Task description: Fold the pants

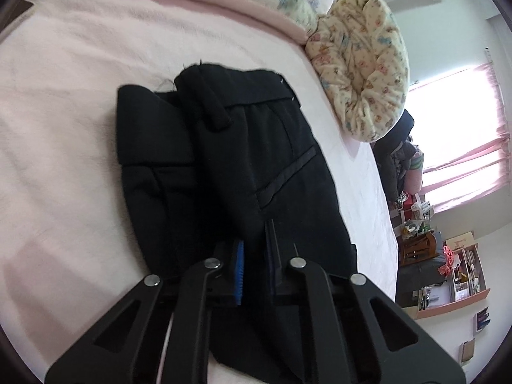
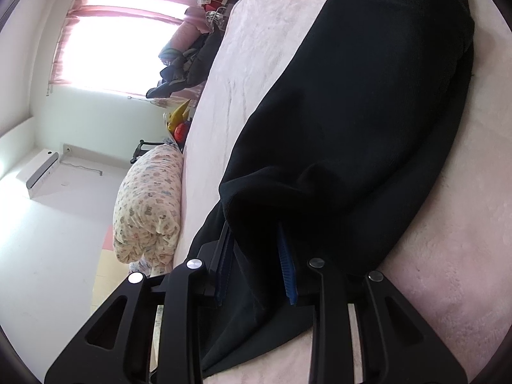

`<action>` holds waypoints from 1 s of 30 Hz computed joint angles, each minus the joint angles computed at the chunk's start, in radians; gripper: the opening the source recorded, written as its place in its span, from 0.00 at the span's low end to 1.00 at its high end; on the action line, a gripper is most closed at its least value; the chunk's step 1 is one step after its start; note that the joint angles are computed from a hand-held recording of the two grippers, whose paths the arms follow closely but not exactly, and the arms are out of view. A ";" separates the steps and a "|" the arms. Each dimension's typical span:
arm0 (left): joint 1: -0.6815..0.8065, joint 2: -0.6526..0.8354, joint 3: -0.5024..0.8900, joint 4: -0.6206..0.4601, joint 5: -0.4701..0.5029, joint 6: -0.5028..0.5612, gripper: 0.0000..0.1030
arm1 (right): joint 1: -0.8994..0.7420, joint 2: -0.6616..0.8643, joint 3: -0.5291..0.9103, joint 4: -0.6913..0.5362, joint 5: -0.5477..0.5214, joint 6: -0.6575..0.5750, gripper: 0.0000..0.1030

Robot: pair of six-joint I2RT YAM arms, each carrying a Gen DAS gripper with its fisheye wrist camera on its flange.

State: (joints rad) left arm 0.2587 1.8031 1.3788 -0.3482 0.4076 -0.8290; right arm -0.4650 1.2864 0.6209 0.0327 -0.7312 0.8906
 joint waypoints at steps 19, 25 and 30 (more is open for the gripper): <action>-0.071 -0.241 -0.294 0.101 -0.276 -0.059 0.13 | 0.214 -0.034 0.047 0.086 -0.240 -0.094 0.51; -0.237 -0.507 -0.469 0.136 -0.588 -0.183 0.80 | 0.330 0.107 0.159 -0.206 -0.214 -0.216 0.36; -0.406 -0.492 -0.533 0.328 -0.523 -0.032 0.89 | 0.307 0.138 0.170 -0.308 -0.158 -0.262 0.32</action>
State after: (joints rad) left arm -0.1476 1.3116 0.8454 -0.0199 -0.1153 -0.8614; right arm -0.1576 1.4248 0.7912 -0.2748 -0.8896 0.6283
